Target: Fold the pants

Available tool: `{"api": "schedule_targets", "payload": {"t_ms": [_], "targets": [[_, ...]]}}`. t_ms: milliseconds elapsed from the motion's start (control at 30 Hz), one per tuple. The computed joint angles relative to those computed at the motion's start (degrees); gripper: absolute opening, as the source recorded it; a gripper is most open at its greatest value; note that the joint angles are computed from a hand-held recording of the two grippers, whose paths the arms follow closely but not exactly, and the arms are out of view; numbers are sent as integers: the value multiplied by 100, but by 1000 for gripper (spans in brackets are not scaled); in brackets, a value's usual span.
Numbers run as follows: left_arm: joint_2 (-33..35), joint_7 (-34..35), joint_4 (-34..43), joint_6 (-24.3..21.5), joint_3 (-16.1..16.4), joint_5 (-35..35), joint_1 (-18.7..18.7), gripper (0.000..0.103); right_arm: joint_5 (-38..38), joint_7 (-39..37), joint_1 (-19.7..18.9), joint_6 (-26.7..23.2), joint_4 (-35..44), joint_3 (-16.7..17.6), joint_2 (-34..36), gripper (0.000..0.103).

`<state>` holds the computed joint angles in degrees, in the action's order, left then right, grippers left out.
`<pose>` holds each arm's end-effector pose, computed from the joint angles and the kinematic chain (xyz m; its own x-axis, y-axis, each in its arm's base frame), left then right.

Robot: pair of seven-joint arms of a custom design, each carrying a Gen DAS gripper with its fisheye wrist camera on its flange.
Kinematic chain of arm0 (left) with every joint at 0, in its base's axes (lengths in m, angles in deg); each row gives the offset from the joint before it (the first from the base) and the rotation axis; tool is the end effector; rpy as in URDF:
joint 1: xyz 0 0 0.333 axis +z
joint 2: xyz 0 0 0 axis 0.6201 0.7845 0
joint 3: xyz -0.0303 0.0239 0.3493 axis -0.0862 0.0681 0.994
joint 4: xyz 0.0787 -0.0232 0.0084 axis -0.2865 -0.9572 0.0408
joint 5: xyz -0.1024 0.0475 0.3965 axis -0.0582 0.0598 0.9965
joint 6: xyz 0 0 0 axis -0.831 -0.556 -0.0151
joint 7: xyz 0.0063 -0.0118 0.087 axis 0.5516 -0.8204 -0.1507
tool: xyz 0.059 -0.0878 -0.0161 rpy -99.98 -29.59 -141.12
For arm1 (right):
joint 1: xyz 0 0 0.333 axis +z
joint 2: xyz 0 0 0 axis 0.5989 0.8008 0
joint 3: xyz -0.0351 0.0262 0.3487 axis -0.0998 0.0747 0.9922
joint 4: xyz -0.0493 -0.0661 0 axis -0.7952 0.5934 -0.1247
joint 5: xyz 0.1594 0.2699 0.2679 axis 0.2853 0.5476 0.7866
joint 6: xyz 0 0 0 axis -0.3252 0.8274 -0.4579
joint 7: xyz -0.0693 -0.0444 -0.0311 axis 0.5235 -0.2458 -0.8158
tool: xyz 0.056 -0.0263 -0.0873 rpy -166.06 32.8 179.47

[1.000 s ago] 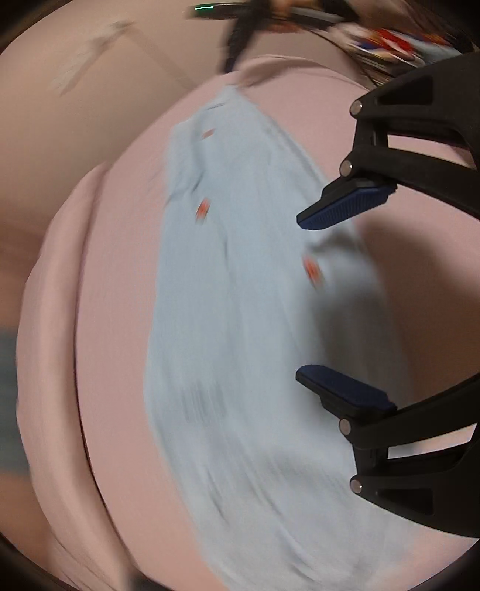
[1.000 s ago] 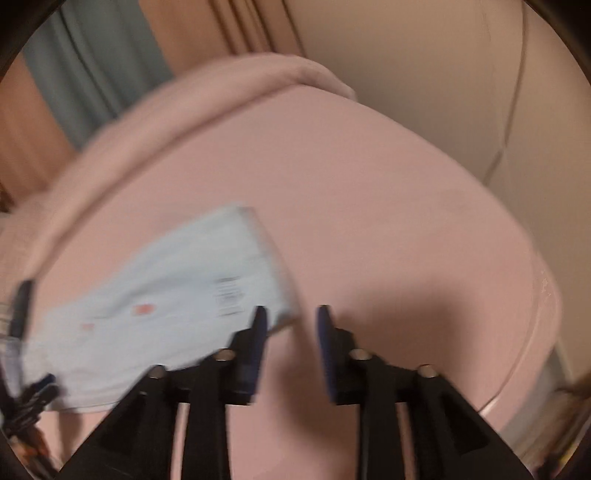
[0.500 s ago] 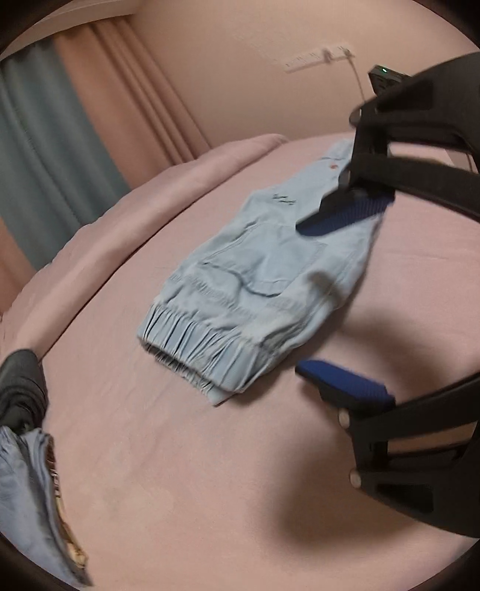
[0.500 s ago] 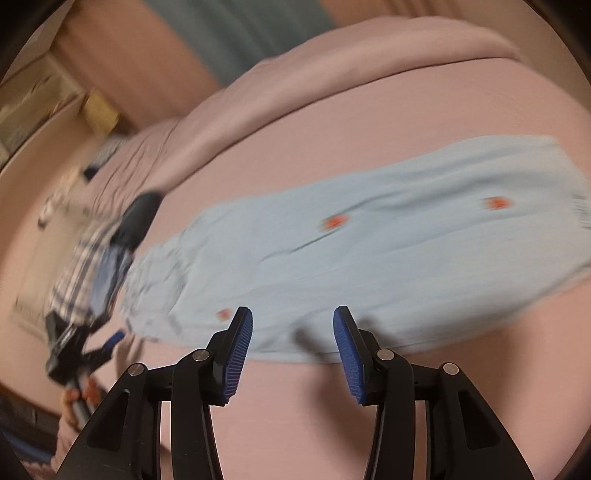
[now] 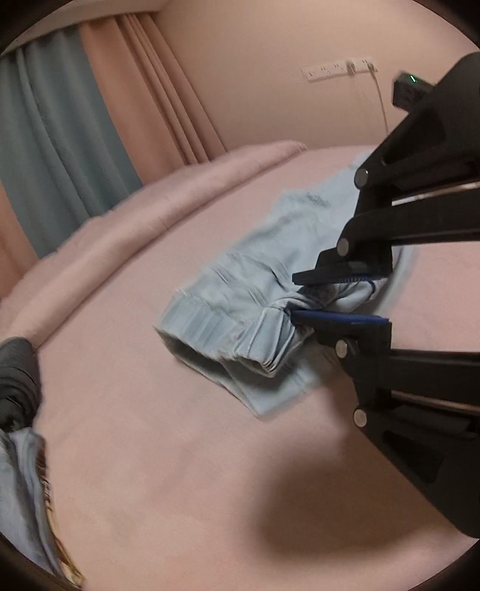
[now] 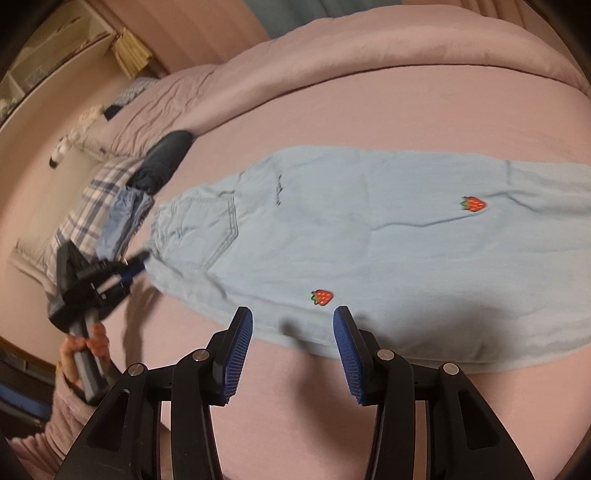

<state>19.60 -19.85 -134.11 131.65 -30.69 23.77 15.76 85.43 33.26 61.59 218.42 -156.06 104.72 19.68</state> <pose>0.5080 -0.2656 0.3704 0.2400 -0.6085 0.7564 -0.5780 -0.7155 -0.3922 0.5243 0.3621 0.4063 0.4009 -0.8102 -0.4276 -0.8386 -0.1366 -0.5274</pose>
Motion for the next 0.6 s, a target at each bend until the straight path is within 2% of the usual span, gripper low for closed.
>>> {"api": "schedule_targets", "payload": {"t_ms": [67, 100, 200, 233, 300, 333, 367, 400, 433, 500, 533, 567, 600], "targets": [[-46, 1024, 226, 35, 388, -815, -517, 10, -383, 293, 107, -49, 96, -120, 65, 47], [-65, 1413, 308, 150, 470, -1135, -652, 8, -438, 293, 102, -44, 156, -109, 93, 47], [-165, 1820, 261, 486, 383, -1522, -619, 2, -143, -87, -32, 155, 375, 148, 188, 47], [-187, 1976, 224, 425, 345, -1604, -587, 3, -40, -189, -60, 175, 451, 205, 240, 47], [-105, 2402, 350, -107, 340, -2022, -599, 1, 78, -300, -81, 148, 561, 257, 322, 47], [-76, 2142, 287, -434, 190, -1822, -364, 1, -42, -207, -27, 68, 603, 192, 380, 47], [-62, 1970, 191, -543, 186, -1784, -328, 0, -222, -27, 61, 25, 625, 101, 421, 47], [-44, 1743, 84, -550, 127, -1686, -238, 0, -410, 180, 132, -54, 631, 9, 463, 47], [-28, 1147, -96, -360, -70, -1186, 52, 0, -425, 209, 109, -112, 644, 34, 495, 47], [-69, 425, -337, -45, -265, -440, 391, 9, -320, 97, 19, -130, 622, 137, 501, 47], [-116, 398, -374, -35, -204, -362, 344, 15, -316, 67, 7, -122, 588, 146, 481, 47], [-135, 382, -384, -4, -165, -261, 309, 31, -394, 122, 35, -125, 557, 104, 459, 47], [-168, 305, -422, 73, -167, -99, 321, 51, -469, 188, 64, -117, 540, 67, 447, 47]]}}
